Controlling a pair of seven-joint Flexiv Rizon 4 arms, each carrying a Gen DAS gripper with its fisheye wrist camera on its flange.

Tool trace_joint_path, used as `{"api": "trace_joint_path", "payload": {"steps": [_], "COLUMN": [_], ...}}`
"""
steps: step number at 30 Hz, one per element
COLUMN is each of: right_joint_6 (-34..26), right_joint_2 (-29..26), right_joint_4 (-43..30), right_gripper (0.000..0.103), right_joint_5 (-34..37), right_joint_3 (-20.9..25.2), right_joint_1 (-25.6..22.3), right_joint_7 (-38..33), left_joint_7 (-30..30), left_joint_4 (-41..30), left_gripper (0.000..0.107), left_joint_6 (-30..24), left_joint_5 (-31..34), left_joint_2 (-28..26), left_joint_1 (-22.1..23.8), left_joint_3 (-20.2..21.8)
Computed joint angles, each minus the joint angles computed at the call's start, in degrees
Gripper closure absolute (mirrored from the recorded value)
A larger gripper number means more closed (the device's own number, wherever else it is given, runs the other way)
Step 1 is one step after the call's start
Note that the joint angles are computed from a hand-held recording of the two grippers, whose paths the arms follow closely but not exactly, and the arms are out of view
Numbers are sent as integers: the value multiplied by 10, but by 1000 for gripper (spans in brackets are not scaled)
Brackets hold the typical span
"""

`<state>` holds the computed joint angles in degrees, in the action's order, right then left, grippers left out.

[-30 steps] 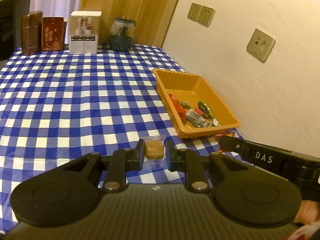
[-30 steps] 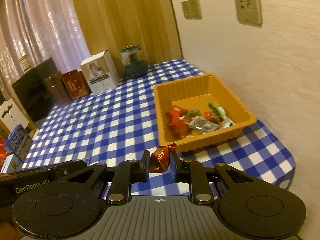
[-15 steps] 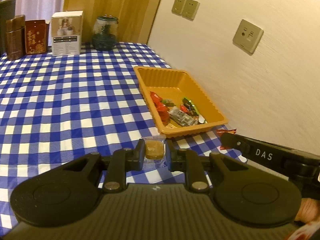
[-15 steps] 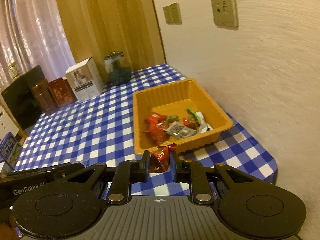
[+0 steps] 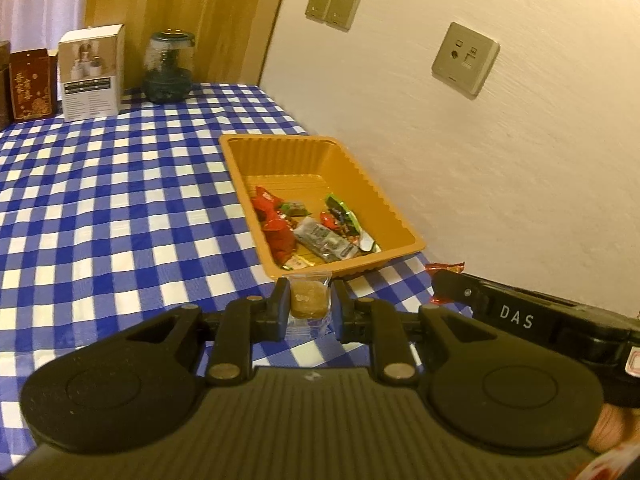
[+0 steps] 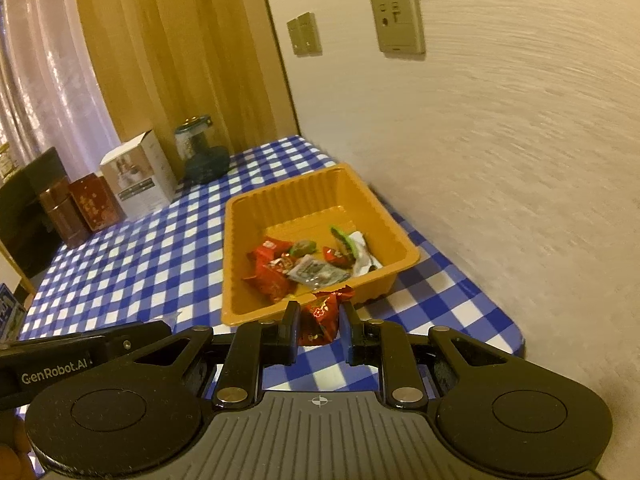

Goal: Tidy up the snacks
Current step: 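Carry both held candies over the orange tray, then open both tools to drop the candies into the tray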

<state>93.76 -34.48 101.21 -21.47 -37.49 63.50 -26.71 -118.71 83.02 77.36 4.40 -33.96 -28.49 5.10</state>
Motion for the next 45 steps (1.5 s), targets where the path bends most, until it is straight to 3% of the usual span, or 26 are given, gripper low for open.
{"api": "trace_joint_path", "payload": {"steps": [11,29,38,45], "right_joint_6": [-5,-69,-136,-201], "right_joint_2": [-17,-100,-171,-235], "right_joint_4": [-53,-250,-387,-501], "right_gripper": [82,82,82,82], "right_joint_5": [-5,-61,-44,4], "right_joint_3": [59,242,355,407], "right_joint_1": [-78,-260,-334,-352], "right_joint_7": [-22,-83,-181,-267], "left_joint_7": [26,55,79,93], "left_joint_4": [-72,-249,-326,-415], "left_gripper": [88,88,88,88], "left_joint_6": [-16,-83,-116,-154], "left_joint_5": [-22,-46,-53,-61], "left_joint_2": [-48,-151,-197,-250], "left_joint_1": [10,32,47,61], "left_joint_3": [-15,-20,-26,-28]}}
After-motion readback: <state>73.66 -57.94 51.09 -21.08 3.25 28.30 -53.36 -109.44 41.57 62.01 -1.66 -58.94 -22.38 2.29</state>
